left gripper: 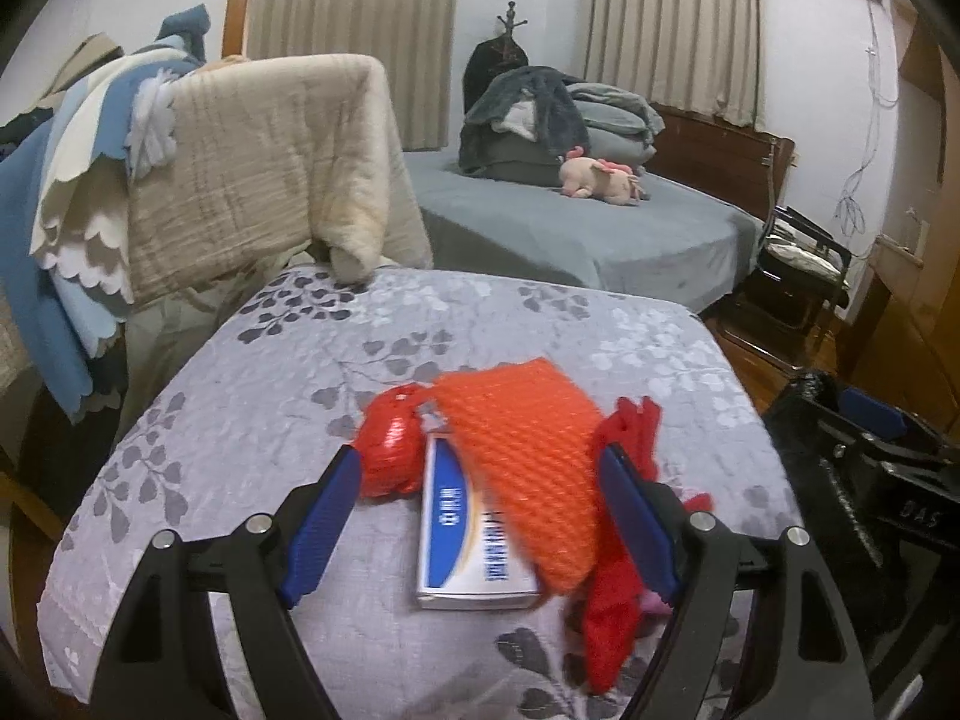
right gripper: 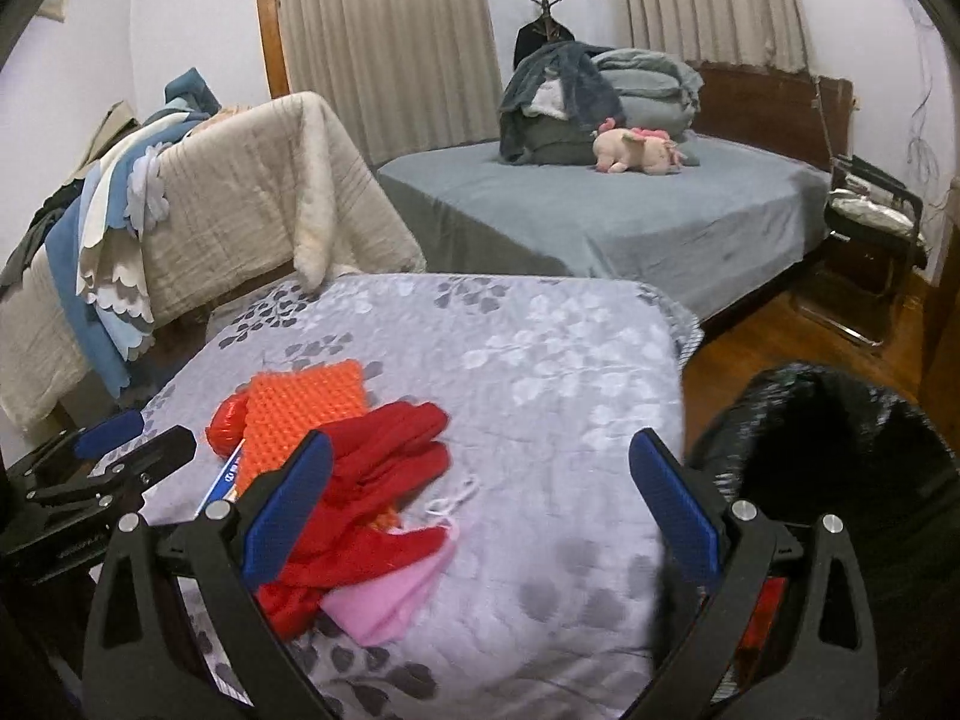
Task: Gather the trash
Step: 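Return both tools to the bed above the red glove and orange mesh net, then grasp the red glove with the right tool while the left tool grasps the orange mesh net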
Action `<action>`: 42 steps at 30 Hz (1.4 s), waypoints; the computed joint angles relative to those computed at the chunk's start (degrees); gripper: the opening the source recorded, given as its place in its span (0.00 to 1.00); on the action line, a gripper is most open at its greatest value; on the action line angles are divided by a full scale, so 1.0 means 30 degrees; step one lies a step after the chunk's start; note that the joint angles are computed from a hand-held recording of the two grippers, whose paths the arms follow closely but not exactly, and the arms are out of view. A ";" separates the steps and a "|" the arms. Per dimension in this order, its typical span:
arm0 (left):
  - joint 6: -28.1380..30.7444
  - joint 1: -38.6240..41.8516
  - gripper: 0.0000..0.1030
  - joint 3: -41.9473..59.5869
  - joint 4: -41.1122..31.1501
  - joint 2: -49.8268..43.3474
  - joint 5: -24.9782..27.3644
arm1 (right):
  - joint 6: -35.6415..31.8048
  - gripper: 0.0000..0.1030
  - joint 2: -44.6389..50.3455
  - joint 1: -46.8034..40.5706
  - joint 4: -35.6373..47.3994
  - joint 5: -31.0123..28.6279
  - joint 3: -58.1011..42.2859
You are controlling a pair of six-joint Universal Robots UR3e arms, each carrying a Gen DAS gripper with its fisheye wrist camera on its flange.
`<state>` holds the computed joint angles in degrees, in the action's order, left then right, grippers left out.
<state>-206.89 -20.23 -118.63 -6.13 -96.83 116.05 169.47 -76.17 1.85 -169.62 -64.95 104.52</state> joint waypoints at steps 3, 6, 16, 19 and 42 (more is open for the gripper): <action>0.0185 0.0488 0.77 -0.0654 0.0414 0.0233 -0.0245 | 0.0472 0.94 0.1053 0.0855 -0.0276 -0.0499 -0.0702; 0.0309 0.0955 0.77 -0.1407 0.0901 0.0496 -0.0485 | 0.0804 0.94 0.1950 0.1565 -0.0424 -0.0930 -0.1329; 0.0658 0.2303 0.77 -0.2945 0.2094 0.0867 -0.1334 | 0.1188 0.93 0.3986 0.3255 0.0029 -0.2016 -0.3170; 0.0778 0.2560 0.77 -0.3197 0.2372 0.0910 -0.1487 | 0.1108 0.93 0.4499 0.3577 0.0251 -0.2192 -0.3641; 0.0505 0.2460 0.77 -0.3193 0.2801 0.0464 -0.2042 | -0.1024 0.14 0.3996 0.3021 0.2331 0.1266 -0.3838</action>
<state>-205.38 -12.84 -128.21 2.27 -95.44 109.93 166.40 -64.19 10.91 -162.63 -61.15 93.01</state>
